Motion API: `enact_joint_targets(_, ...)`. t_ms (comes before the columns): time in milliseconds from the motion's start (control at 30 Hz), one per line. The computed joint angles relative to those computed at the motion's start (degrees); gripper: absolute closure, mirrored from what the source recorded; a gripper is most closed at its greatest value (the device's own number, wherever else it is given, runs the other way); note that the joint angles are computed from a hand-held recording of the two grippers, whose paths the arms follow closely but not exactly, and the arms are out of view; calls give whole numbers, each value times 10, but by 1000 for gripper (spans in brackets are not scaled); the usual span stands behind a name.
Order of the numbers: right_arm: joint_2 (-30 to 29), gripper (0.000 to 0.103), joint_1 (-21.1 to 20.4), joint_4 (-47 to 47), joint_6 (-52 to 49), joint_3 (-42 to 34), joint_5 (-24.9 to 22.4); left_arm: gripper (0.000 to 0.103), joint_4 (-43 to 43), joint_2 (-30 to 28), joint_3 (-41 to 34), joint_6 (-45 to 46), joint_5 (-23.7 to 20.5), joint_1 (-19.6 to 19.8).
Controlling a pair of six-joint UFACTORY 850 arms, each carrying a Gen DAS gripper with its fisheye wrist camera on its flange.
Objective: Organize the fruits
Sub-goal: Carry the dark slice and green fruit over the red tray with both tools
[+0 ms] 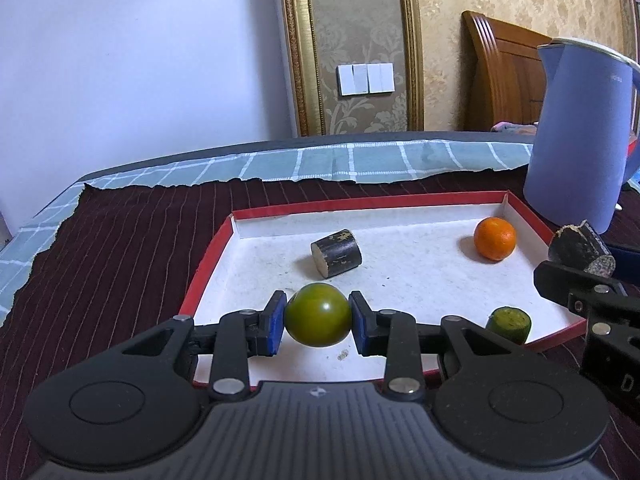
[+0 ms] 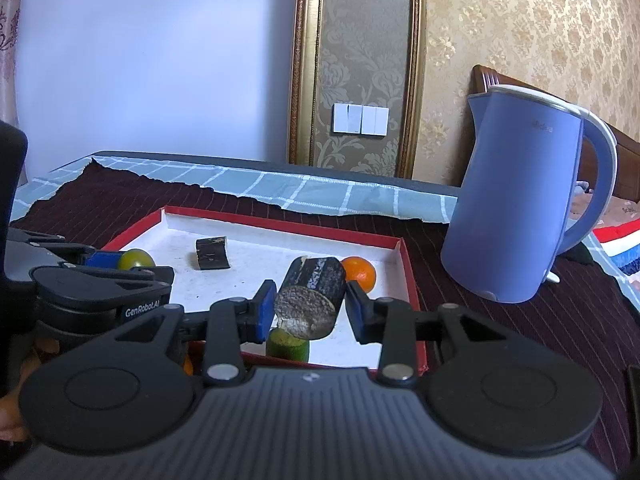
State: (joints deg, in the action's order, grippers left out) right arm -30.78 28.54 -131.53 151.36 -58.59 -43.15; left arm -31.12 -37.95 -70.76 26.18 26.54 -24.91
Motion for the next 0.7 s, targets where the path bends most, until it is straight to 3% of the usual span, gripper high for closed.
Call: enact_joint_targets(700, -10, 68, -11, 1, -13, -20, 17, 70, -61, -25, -40, 64, -13, -2)
